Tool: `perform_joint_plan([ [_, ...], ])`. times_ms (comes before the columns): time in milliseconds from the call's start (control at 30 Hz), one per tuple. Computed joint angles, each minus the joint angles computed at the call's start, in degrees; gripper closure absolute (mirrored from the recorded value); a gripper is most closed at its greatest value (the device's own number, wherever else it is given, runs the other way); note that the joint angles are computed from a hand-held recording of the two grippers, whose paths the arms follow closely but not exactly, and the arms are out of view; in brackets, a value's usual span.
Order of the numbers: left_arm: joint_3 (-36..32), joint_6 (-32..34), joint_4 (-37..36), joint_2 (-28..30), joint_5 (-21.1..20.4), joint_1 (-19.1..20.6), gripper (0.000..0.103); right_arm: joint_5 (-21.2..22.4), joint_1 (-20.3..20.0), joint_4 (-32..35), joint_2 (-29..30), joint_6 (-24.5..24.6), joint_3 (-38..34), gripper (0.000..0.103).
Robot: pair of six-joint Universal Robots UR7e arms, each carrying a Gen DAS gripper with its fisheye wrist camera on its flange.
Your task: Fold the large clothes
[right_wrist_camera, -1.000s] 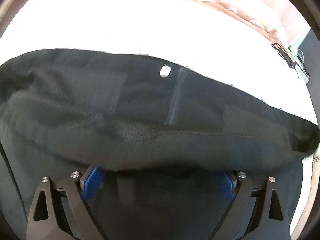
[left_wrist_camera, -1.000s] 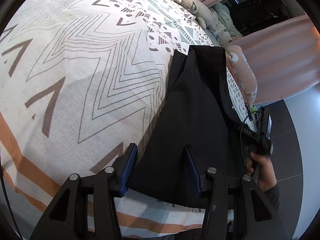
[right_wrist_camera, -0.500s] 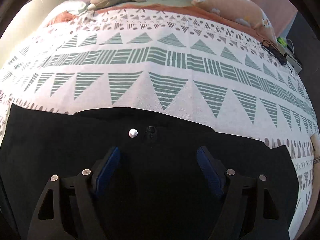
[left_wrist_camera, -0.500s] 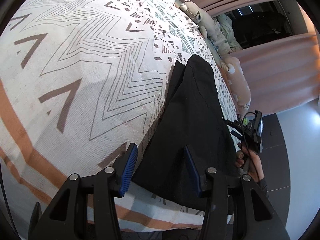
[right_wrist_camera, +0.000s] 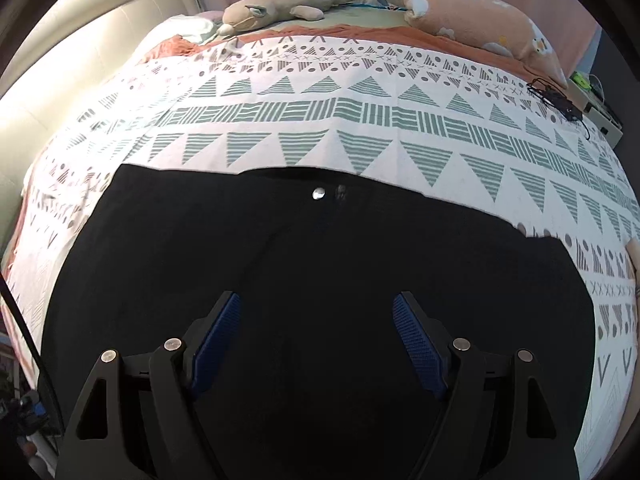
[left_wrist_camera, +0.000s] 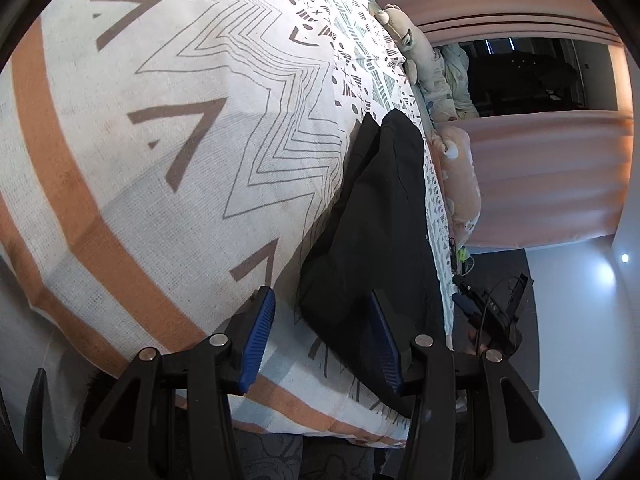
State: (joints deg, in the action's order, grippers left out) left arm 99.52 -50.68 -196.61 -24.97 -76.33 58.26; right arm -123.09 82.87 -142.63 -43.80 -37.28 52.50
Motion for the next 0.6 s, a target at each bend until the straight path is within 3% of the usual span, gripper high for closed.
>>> perform_joint_plan([
  [367, -2.74, -0.07, 0.07, 1.76, -4.97, 1.65, 0.054, 8.25, -2.89, 0.78, -17.37, 5.00, 21.95, 0.026],
  [600, -6.61, 0.60, 3.98, 3.23, -4.75, 1.63, 0.054, 14.43, -6.13, 1.47, -26.31, 7.83, 31.03, 0.026],
])
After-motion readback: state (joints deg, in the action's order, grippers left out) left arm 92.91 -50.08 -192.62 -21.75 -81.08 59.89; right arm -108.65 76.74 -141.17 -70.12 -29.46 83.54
